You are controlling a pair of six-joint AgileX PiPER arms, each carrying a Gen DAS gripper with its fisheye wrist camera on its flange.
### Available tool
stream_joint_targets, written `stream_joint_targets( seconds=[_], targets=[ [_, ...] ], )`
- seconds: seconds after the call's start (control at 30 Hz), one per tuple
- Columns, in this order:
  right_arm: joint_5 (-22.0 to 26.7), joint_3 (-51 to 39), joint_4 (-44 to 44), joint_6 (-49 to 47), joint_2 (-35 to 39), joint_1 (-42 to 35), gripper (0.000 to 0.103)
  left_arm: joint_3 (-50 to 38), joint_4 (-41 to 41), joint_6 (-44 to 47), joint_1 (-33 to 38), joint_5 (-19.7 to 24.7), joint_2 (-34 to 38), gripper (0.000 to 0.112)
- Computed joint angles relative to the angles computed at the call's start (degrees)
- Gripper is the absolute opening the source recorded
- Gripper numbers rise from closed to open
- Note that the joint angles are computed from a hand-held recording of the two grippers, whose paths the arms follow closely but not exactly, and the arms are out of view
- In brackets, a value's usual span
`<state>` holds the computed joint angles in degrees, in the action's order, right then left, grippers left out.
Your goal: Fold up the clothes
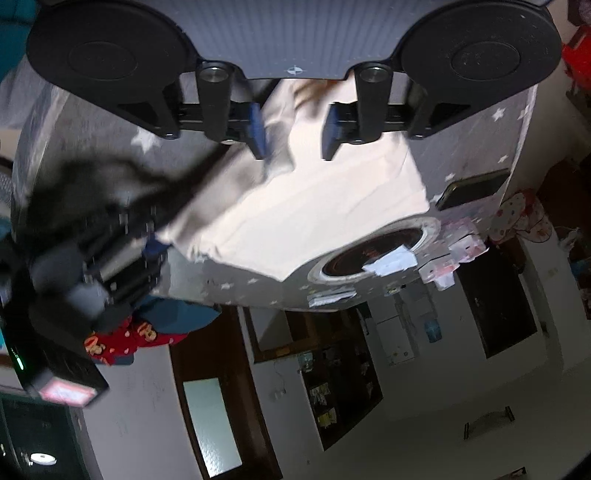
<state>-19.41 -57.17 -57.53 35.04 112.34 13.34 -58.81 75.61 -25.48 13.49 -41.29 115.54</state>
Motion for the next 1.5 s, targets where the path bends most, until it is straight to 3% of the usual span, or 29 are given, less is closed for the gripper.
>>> stream_joint_targets(
  seconds=[0.27, 0.53, 0.6, 0.67, 0.73, 0.87, 1.1, 1.3, 1.5],
  targets=[
    [-0.39, -3.73, -10.29, 13.70, 0.29, -1.32, 0.016, 2.87, -7.13, 16.41, -0.10, 1.36, 1.34, 0.043],
    [-0.24, -5.91, -12.15, 17.37, 0.61, -1.45, 0.014, 1.53, -7.50, 19.44, -0.56, 2.74, 2.51, 0.043],
    [-0.01, -6.04, -10.68, 16.02, 0.73, -1.41, 0.014, 0.15, -6.17, 17.86, -0.52, 3.25, 3.09, 0.039],
    [0.19, -5.78, -8.51, 13.78, 0.77, -1.35, 0.014, -1.48, -4.07, 14.91, -0.32, 3.69, 3.67, 0.022],
    [0.20, -4.88, -5.75, 10.78, 0.60, -1.16, 0.013, -2.27, -2.53, 12.04, 0.11, 3.46, 3.98, 0.014],
    [-1.16, -1.63, 1.58, 3.14, -0.33, -1.09, 0.009, -1.70, 0.00, 6.78, 1.56, 0.92, 3.18, 0.011],
    [-4.11, 6.26, 8.43, -4.65, -5.93, -1.42, 0.008, 4.09, 2.78, 5.91, 3.87, -3.02, -1.88, 0.011],
    [-4.89, 15.99, 2.32, -0.78, -16.65, -1.67, 0.008, 10.57, 12.31, 0.33, 9.18, -8.35, -9.24, 0.011],
    [-1.20, 22.09, -17.27, 17.29, -29.87, 0.62, 0.008, 15.49, 22.43, -7.19, 15.77, -14.61, -17.39, 0.011]
  ],
)
